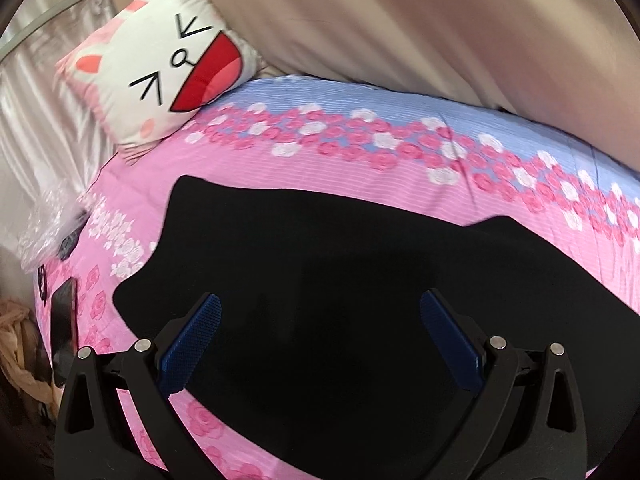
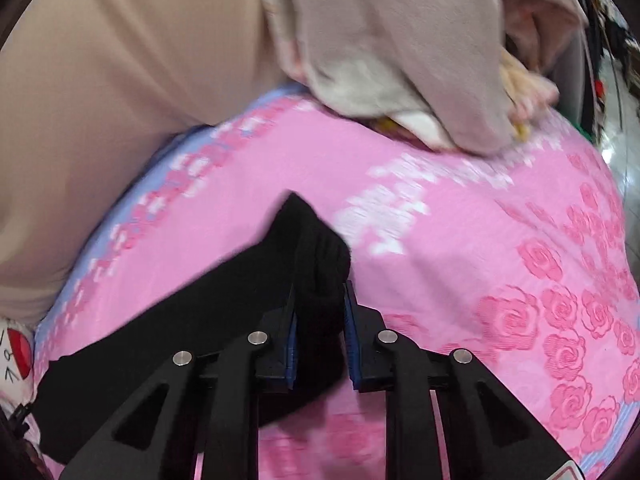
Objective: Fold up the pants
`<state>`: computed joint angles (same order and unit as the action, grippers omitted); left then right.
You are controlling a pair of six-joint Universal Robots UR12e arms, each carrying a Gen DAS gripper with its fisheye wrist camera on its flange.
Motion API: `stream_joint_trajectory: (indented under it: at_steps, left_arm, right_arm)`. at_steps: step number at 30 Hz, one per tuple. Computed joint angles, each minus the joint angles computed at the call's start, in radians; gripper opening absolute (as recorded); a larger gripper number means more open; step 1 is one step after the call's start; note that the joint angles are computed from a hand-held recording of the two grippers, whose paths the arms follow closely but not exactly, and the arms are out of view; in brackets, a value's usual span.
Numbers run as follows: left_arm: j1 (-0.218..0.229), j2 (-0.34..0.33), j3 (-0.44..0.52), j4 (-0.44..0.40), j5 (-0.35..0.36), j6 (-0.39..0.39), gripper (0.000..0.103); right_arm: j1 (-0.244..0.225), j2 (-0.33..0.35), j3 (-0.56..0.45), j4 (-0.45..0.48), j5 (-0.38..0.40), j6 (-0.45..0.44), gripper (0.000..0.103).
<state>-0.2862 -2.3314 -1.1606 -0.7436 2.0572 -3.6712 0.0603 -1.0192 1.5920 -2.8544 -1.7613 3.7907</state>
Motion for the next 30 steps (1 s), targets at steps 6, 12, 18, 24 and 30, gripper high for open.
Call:
stream_joint_trajectory:
  at_steps: [6,12,18,24,30]
  left_arm:
    - [0.027,0.029,-0.053,0.039,-0.027,-0.041,0.098]
    - [0.050,0.064,-0.120,0.100,-0.042,-0.053,0.098]
    - [0.072,0.098,-0.188,0.143,-0.030,-0.057,0.098]
    - [0.097,0.130,-0.254,0.187,-0.045,-0.078,0.098]
    - [0.117,0.140,-0.278,0.194,-0.086,-0.101,0.098]
  right_arm:
    - [0.084,0.078,-0.190,-0.007,0.178,-0.226,0.018]
    - [0.172,0.225,-0.460,0.122,0.391,-0.445,0.018]
    - [0.245,0.383,-0.728,0.365,0.533,-0.612,0.018]
    - [0.304,0.485,-0.886,0.601,0.483,-0.755,0.020]
    - [0.301,0.429,-0.801,0.549,0.539,-0.754,0.036]
